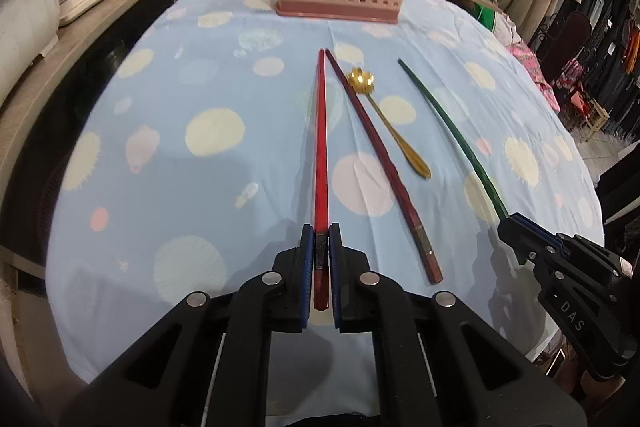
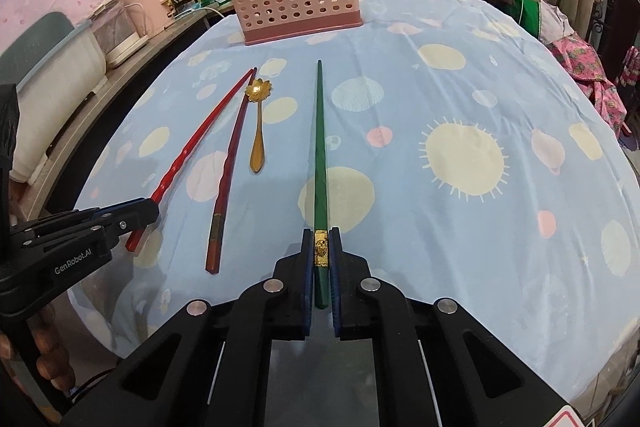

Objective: Organize utensils
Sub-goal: 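Close the left gripper on a red chopstick while the right gripper grasps a green chopstick, then lift both held chopsticks and lower them into the pink basket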

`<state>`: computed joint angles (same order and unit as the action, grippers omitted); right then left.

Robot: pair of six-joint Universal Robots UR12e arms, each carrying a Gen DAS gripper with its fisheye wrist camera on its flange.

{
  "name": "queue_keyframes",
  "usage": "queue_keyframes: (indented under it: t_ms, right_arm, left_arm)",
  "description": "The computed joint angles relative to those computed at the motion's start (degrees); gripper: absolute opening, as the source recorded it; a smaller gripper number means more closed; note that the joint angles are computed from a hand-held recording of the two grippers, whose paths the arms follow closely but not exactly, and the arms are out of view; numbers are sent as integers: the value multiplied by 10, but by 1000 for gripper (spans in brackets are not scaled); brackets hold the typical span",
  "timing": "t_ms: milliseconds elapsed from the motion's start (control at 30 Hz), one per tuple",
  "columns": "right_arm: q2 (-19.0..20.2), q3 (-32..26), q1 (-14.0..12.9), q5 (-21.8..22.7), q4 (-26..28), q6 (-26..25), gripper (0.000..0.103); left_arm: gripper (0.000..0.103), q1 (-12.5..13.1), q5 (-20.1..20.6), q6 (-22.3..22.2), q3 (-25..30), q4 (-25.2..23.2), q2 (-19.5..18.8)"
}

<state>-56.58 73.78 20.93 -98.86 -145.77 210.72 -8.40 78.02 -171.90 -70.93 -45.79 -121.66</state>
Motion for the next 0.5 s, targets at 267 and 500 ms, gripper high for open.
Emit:
queue_keyframes:
  t_ms: [267,500]
  right_arm:
    - [-9,1,-4,-14,-30,3,7]
    - [-15,-10,-16,-30,-75,12,7]
  left_arm:
    - [7,6,-20,-22,23,15,0]
    - [7,11,-33,-46,71,45,-14]
